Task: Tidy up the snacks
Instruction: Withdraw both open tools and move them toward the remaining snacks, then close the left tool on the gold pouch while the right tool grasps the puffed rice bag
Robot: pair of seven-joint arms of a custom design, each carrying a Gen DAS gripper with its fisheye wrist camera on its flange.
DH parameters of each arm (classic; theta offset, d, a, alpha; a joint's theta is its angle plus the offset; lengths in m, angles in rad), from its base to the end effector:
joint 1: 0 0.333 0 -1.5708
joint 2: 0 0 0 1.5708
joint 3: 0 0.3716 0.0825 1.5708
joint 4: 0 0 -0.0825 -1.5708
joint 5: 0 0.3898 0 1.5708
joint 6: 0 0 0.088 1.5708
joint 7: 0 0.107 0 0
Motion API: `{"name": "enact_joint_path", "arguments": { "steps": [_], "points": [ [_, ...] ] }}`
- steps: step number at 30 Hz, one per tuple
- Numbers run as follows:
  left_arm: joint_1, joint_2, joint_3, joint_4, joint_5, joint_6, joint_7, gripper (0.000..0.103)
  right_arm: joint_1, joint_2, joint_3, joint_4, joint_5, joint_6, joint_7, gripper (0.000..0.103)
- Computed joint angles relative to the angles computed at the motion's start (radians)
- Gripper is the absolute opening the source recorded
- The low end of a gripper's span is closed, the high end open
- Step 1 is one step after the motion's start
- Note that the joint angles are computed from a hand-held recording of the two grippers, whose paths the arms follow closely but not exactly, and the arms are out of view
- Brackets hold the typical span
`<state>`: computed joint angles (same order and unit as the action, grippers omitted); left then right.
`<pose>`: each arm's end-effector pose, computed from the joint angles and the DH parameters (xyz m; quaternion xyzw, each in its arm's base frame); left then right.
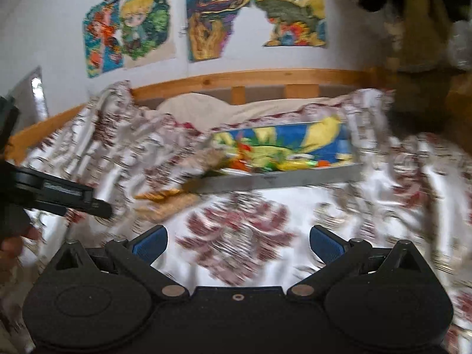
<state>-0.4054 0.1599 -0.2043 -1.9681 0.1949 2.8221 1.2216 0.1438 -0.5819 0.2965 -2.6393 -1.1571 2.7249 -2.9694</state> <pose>0.5319 -0.3737 0.5262 -0.5152 0.7849 -0.3116 0.1462 0.3233 0.2036 0.5147 -0.5054 0.7100 -0.3494 0.3441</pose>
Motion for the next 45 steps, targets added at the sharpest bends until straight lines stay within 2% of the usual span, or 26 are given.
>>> {"name": "enact_joint_path", "arguments": {
  "steps": [4, 6, 12, 15, 19, 22, 27, 29, 30, 31, 34, 37, 39, 40, 41, 42, 43, 45],
  "points": [
    [0.019, 0.082, -0.006, 0.080, -0.056, 0.027, 0.086, 0.102, -0.052, 0.110, -0.017, 0.064, -0.116, 0.118, 0.080, 0.102],
    [0.021, 0.120, -0.005, 0.115, -0.093, 0.040, 0.112, 0.102, -0.056, 0.170, -0.027, 0.101, -0.166, 0.147, 0.112, 0.102],
    [0.035, 0.212, -0.017, 0.206, -0.193, 0.055, 0.249, 0.102, 0.004, 0.356, -0.065, 0.229, -0.223, 0.122, 0.098, 0.102],
    [0.035, 0.252, -0.015, 0.265, -0.232, 0.018, 0.286, 0.102, 0.042, 0.428, -0.094, 0.281, -0.227, 0.122, 0.092, 0.102],
    [0.060, 0.294, -0.043, 0.324, -0.303, -0.025, 0.361, 0.102, 0.095, 0.501, -0.132, 0.339, -0.231, 0.112, 0.079, 0.102],
    [0.049, 0.316, -0.036, 0.358, -0.313, -0.047, 0.395, 0.102, 0.132, 0.541, -0.153, 0.374, -0.223, 0.080, 0.058, 0.102],
    [0.039, 0.359, -0.046, 0.435, -0.322, -0.132, 0.474, 0.102, 0.180, 0.611, -0.176, 0.441, -0.175, 0.013, -0.004, 0.102],
    [0.015, 0.374, -0.027, 0.467, -0.289, -0.169, 0.498, 0.102, 0.199, 0.640, -0.183, 0.471, -0.151, -0.015, -0.032, 0.102],
    [0.004, 0.380, -0.015, 0.483, -0.271, -0.196, 0.502, 0.102, 0.212, 0.654, -0.184, 0.486, -0.133, -0.053, -0.050, 0.102],
    [-0.008, 0.396, -0.005, 0.525, -0.246, -0.263, 0.513, 0.102, 0.222, 0.669, -0.187, 0.501, -0.120, -0.074, -0.064, 0.102],
    [0.007, 0.418, -0.022, 0.569, -0.268, -0.330, 0.546, 0.102, 0.237, 0.696, -0.206, 0.521, -0.115, -0.059, -0.061, 0.102],
    [0.024, 0.443, -0.034, 0.621, -0.313, -0.404, 0.549, 0.102, 0.259, 0.717, -0.217, 0.542, -0.133, -0.086, -0.046, 0.102],
    [0.031, 0.447, -0.037, 0.626, -0.331, -0.413, 0.557, 0.099, 0.270, 0.731, -0.223, 0.554, -0.148, -0.100, -0.035, 0.101],
    [0.035, 0.449, -0.040, 0.629, -0.339, -0.420, 0.565, 0.095, 0.276, 0.736, -0.226, 0.558, -0.160, -0.108, -0.020, 0.098],
    [0.037, 0.450, -0.042, 0.632, -0.347, -0.427, 0.570, 0.090, 0.279, 0.739, -0.229, 0.561, -0.165, -0.115, -0.009, 0.091],
    [0.039, 0.450, -0.044, 0.634, -0.355, -0.432, 0.572, 0.087, 0.280, 0.739, -0.230, 0.561, -0.157, -0.121, -0.010, 0.090],
    [0.036, 0.452, -0.039, 0.639, -0.355, -0.440, 0.566, 0.080, 0.279, 0.737, -0.234, 0.556, -0.164, -0.112, -0.002, 0.088],
    [0.039, 0.456, -0.041, 0.648, -0.369, -0.453, 0.562, 0.074, 0.280, 0.729, -0.236, 0.545, -0.182, -0.107, 0.013, 0.082]
  ]
}}
